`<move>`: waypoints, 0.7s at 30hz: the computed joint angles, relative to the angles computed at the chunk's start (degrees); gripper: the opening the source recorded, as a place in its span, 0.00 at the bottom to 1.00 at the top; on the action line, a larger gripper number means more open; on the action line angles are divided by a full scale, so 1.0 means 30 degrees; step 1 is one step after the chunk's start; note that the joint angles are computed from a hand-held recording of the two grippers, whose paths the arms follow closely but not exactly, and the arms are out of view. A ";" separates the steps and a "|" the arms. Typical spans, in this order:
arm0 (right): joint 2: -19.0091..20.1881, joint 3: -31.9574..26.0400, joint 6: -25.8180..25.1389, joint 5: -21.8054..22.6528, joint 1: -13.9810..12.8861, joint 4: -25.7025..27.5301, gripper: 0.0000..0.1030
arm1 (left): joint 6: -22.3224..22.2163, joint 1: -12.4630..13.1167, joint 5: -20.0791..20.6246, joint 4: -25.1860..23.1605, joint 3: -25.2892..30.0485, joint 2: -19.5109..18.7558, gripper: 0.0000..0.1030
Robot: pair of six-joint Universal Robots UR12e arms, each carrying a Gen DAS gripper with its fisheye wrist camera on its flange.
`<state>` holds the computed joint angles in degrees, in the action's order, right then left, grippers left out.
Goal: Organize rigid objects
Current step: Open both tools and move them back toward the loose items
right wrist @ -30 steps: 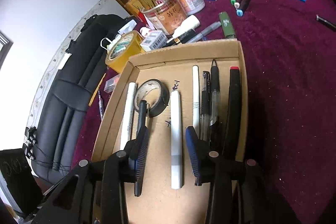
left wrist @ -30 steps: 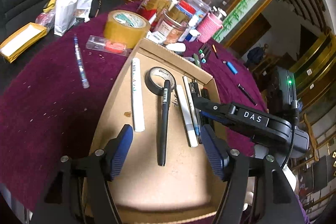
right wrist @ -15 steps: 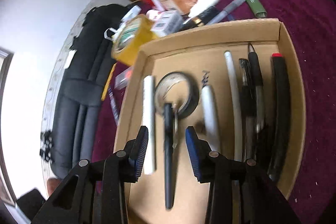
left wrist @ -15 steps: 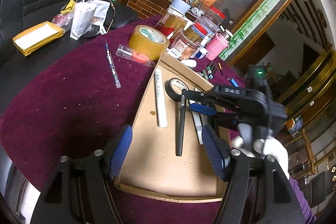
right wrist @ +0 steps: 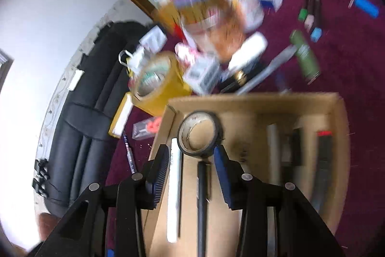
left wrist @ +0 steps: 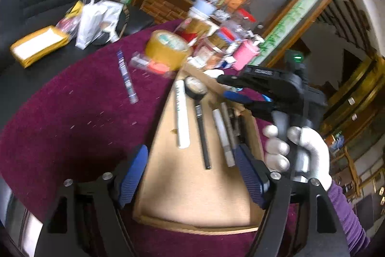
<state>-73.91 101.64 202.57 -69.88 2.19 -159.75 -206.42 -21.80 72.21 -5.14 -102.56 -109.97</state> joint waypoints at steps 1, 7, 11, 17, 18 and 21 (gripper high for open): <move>-0.0459 0.0413 -0.0372 -0.0482 -0.0025 -0.0544 0.42 | 0.0267 -0.0145 0.0043 0.0471 0.0100 -0.0110 0.77; -0.4141 0.5077 -0.3310 -0.7659 -0.0152 -0.8237 0.98 | 0.1822 -0.1335 -0.0095 0.1154 0.1359 -0.0733 0.83; -0.5696 0.6986 -0.3072 -0.9077 -0.1593 -0.8571 1.00 | 0.3246 -0.2538 0.0478 0.0184 0.2307 -0.1076 0.91; -0.7192 0.8723 -0.1390 -0.7584 -0.4981 -0.5904 1.00 | 0.4851 -0.3941 0.1191 -0.1254 0.3474 -0.1630 0.91; -0.7258 0.8985 -0.1220 -0.7512 -0.5547 -0.6039 1.00 | 0.5274 -0.4183 0.1534 -0.1135 0.3587 -0.1698 0.91; -0.7483 0.9852 -0.0601 -0.7036 -0.6924 -0.7061 1.00 | 0.6324 -0.4701 0.1367 -0.1788 0.4371 -0.2137 0.91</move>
